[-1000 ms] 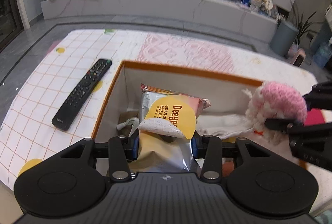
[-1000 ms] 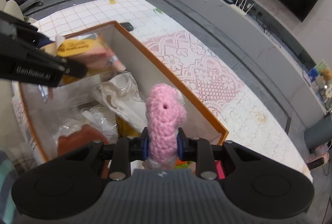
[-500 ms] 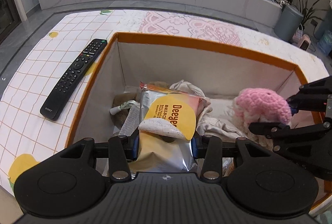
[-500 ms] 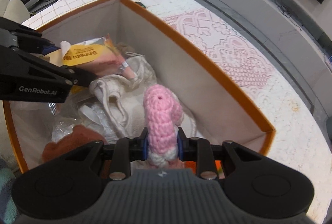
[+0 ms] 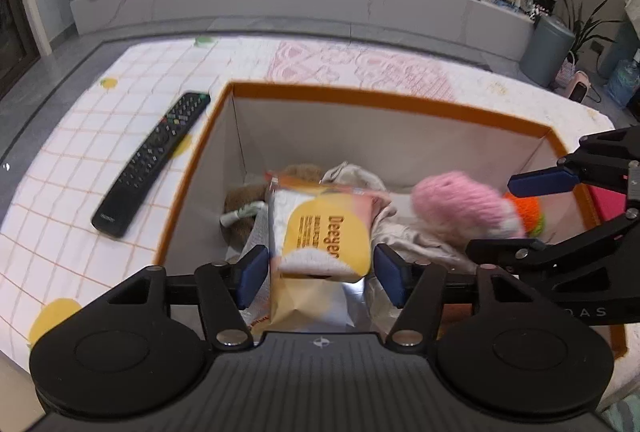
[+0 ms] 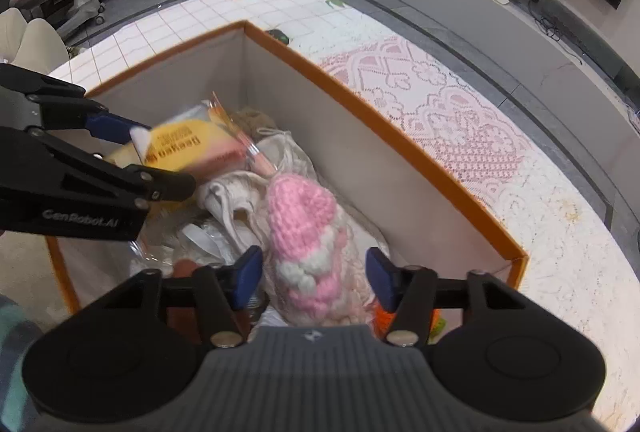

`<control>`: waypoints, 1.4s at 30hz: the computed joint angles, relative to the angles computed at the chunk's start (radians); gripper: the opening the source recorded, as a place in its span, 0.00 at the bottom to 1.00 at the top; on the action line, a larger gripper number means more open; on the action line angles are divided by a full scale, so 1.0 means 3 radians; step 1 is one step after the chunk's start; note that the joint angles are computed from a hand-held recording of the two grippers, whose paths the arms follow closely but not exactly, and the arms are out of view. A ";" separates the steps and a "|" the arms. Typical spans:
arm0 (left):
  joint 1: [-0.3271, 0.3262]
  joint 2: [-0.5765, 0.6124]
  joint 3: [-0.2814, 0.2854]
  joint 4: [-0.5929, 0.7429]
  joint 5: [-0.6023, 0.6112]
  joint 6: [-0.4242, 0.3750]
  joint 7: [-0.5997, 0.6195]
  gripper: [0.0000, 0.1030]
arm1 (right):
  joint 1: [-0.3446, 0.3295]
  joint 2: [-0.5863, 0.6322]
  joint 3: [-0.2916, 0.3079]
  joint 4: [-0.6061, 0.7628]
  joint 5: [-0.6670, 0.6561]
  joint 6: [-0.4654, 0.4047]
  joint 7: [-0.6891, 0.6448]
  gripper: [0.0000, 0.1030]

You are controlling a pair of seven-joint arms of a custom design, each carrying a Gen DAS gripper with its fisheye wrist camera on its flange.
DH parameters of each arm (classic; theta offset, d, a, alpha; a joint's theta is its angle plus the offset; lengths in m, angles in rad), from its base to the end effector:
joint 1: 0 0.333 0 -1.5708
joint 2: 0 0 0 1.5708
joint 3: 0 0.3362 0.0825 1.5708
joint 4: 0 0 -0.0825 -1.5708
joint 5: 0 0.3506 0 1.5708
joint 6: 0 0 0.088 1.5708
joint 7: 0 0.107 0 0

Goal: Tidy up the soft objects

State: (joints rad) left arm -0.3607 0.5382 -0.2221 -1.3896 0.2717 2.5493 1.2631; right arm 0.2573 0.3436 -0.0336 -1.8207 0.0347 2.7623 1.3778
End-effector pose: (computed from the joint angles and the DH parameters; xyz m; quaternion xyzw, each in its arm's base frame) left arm 0.6319 -0.3706 0.5052 -0.5307 0.7861 -0.2742 0.1587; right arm 0.6439 0.1477 0.4553 -0.7948 0.5304 -0.2010 0.2156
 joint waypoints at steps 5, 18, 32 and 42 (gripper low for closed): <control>-0.0013 -0.0220 0.0027 -0.0198 0.0089 0.0176 -0.0075 0.72 | 0.0086 -0.0195 -0.0067 -0.0154 -0.0137 0.0085 0.0197 0.66; -0.0102 -0.0976 0.0065 -0.1049 0.0547 0.0919 -0.0587 0.72 | -0.0036 -0.1329 0.0041 -0.1126 -0.1230 0.0389 0.1436 0.67; -0.0298 -0.1656 0.0233 -0.1812 0.3168 0.1588 -0.3288 0.73 | -0.1564 -0.3089 0.1371 -0.2643 -0.1756 0.0933 0.3310 0.67; -0.0032 -0.2016 -0.0217 -0.2181 0.4520 0.1264 -0.4860 0.86 | -0.2068 -0.4207 0.2247 -0.3513 -0.1175 0.1248 0.3898 0.72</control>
State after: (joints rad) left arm -0.3704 -0.0666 -0.2874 -2.0440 1.6276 2.9285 -0.1949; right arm -0.3631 -0.9184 0.6404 -2.8746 -0.3178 3.1368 2.5473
